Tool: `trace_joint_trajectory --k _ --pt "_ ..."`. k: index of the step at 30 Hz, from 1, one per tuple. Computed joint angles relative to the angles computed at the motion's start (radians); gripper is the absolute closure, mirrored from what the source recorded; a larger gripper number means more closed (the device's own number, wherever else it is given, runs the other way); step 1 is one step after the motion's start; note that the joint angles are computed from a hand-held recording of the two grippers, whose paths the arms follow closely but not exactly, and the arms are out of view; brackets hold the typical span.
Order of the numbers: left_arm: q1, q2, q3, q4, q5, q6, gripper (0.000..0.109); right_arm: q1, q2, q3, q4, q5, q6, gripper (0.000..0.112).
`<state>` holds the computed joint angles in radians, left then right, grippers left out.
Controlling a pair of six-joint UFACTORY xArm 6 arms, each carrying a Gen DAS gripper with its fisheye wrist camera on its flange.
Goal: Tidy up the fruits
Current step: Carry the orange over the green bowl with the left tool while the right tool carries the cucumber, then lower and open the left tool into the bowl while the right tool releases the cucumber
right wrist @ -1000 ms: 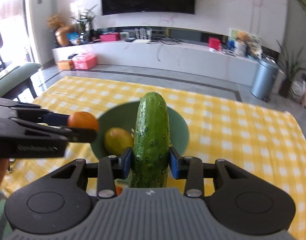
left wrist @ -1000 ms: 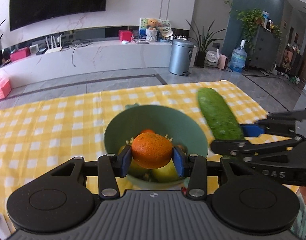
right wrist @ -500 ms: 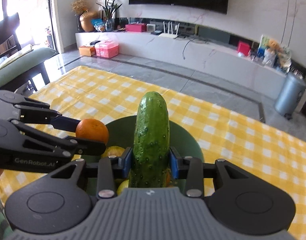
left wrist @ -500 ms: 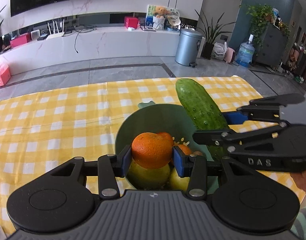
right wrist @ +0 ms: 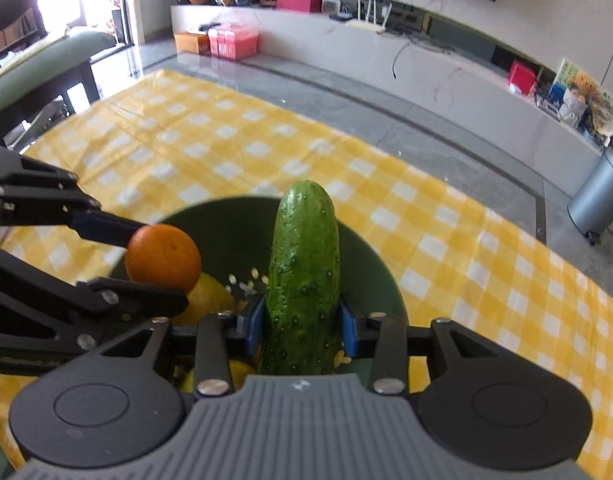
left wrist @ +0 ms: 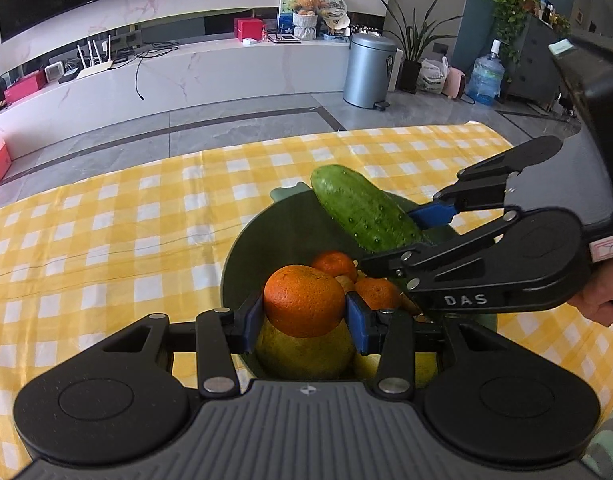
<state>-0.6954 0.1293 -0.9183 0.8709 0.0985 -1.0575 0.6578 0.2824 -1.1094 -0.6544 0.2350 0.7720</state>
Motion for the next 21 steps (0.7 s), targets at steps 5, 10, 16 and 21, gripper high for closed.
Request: trace_joint_trajectory --k 5,10,16,21 --pt "-0.003 0.016 -0.004 -0.042 -0.011 0.044 0.059 -0.005 0.031 -0.001 0.036 -0.012 -0.016 0.077" --pt "-0.003 0.022 -0.004 -0.073 -0.019 0.090 0.059 -0.013 0.048 -0.003 0.056 -0.030 -0.008 0.076" --pt "-0.032 0.008 0.012 -0.208 0.007 0.236 0.059 -0.017 0.037 0.014 0.011 -0.043 0.060 0.075" --pt "-0.078 -0.003 0.022 -0.520 0.049 0.528 0.059 -0.013 0.011 0.037 -0.036 -0.037 0.119 0.076"
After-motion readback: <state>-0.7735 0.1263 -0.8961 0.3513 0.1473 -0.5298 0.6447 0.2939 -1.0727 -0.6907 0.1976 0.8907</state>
